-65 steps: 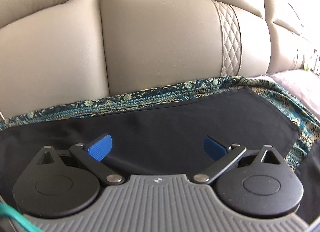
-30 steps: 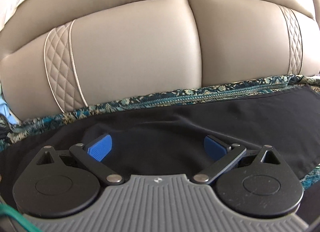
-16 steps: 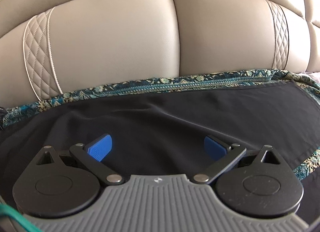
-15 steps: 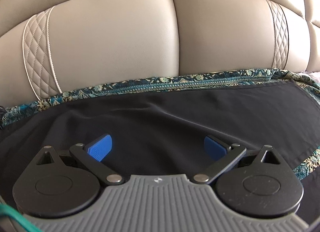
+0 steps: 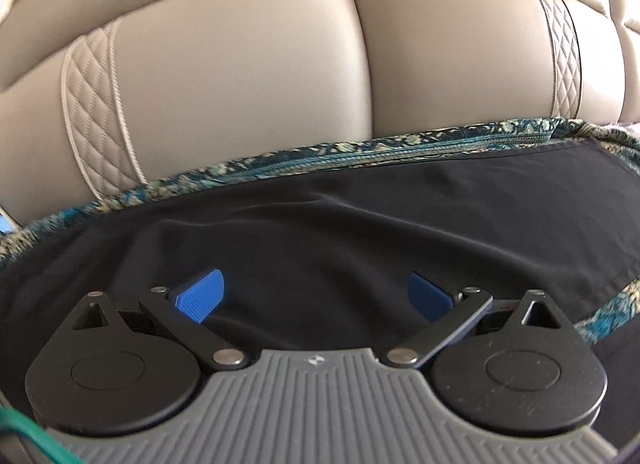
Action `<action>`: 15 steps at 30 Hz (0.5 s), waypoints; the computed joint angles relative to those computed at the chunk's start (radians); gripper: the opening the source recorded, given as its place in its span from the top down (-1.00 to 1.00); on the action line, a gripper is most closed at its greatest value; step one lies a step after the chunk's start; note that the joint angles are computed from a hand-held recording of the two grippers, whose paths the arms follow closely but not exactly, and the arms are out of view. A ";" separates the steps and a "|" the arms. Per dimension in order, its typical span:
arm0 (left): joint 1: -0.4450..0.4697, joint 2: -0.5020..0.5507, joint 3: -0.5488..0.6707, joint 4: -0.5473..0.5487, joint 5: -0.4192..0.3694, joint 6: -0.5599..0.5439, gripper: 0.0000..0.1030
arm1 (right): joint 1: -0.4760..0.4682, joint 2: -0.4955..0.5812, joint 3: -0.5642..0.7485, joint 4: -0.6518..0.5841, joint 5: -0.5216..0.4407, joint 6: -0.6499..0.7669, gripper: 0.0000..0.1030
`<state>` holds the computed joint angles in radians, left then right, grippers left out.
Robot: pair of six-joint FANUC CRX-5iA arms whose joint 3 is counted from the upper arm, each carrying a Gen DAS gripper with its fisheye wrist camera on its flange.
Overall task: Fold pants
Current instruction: 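Close the right gripper on the trousers while the left gripper holds its grip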
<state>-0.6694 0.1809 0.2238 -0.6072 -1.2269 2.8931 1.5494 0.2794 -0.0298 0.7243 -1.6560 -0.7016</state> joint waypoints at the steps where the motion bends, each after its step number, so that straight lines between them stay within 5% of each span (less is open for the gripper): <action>1: 0.001 -0.038 -0.041 0.008 0.034 -0.003 0.78 | 0.006 0.001 -0.002 0.016 0.009 -0.018 -1.00; 10: 0.004 -0.369 -0.385 0.074 0.284 -0.054 0.84 | 0.007 0.028 0.029 0.113 0.135 -0.087 -1.00; 15: 0.053 -0.451 -0.496 0.157 0.368 -0.126 0.84 | -0.036 0.037 0.016 0.198 0.334 -0.132 -1.00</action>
